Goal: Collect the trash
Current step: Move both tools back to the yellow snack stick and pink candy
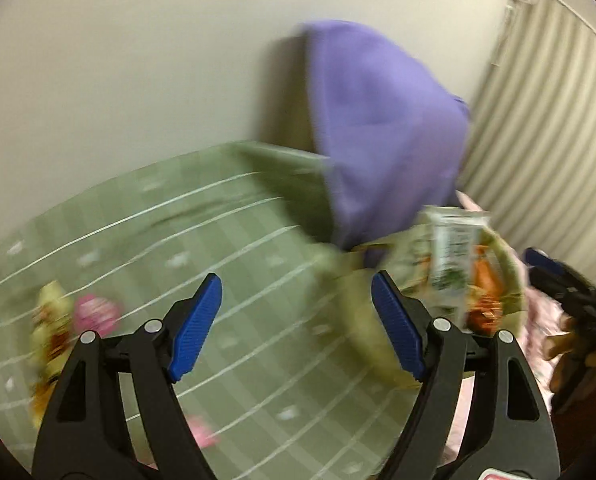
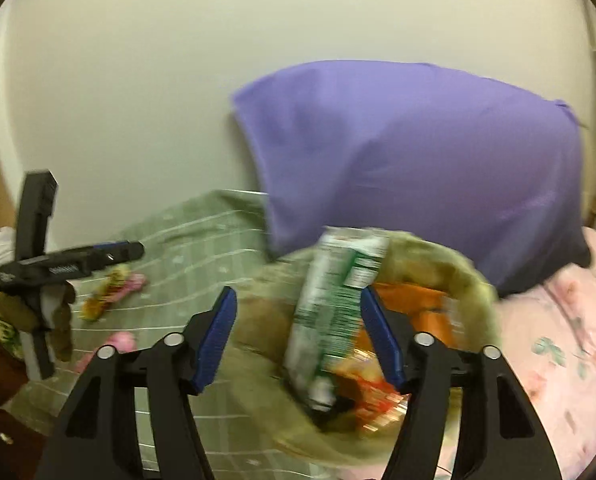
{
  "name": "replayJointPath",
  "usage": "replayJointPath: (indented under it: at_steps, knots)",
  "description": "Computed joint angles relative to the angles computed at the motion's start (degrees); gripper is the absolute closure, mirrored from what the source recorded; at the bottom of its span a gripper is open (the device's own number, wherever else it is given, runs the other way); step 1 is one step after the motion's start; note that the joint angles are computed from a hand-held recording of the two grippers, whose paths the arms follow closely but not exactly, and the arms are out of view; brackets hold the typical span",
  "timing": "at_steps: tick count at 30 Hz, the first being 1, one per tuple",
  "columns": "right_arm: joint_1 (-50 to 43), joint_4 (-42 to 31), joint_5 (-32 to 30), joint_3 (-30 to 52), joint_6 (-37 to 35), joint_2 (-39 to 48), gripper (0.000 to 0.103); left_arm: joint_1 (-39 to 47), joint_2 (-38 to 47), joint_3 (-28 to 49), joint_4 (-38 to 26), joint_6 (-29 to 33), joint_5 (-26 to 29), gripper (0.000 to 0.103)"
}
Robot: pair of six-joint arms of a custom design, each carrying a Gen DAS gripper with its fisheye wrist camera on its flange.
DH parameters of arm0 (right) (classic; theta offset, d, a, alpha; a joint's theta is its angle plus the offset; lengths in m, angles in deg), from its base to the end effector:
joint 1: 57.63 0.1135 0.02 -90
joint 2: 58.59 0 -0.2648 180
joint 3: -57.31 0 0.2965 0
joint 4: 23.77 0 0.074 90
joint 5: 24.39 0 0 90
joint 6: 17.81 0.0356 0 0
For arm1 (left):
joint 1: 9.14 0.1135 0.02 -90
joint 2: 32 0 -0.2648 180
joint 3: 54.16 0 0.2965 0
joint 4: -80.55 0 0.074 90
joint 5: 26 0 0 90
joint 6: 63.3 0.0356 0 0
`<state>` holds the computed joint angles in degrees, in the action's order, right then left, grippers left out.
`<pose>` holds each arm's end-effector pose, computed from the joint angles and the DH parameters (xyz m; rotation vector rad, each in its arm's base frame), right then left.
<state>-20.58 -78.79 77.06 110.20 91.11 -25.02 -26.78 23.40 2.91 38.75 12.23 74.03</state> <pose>0.1380 0.0953 0.2945 -0.2345 2.1868 0.3341 0.2358 -0.0815 0.2698 0.1578 2.3014 -0.4907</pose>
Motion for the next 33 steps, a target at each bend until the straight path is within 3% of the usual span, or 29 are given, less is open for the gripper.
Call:
replayJointPath:
  at_steps: [7, 11, 19, 22, 28, 33]
  knots:
    - [5.7, 8.7, -2.9, 2.1, -0.5, 11.7, 0.042, 23.1, -10.8, -7.5, -7.8, 6.1, 3.7, 0.03]
    - [9.1, 11.5, -3.7, 4.5, -0.8, 19.2, 0.042, 35.3, -12.6, -9.9, -10.2, 10.7, 6.7, 0.03]
    - [11.7, 18.8, -8.7, 11.5, -2.5, 36.5, 0.042, 45.4, -14.8, -12.5, -13.9, 17.0, 8.8, 0.03]
    - [13.7, 21.7, -8.2, 16.6, -2.2, 46.0, 0.042, 47.7, -16.0, -13.1, -15.6, 19.8, 9.1, 0.03]
    - [17.4, 20.7, -6.9, 30.1, 0.2, 63.2, 0.042, 52.8, -18.1, -13.9, -18.6, 23.5, 9.4, 0.03]
    - [19.6, 17.7, -10.1, 46.6, 3.9, 80.4, 0.042, 59.9, -19.1, -15.0, -20.1, 27.9, 11.0, 0.03]
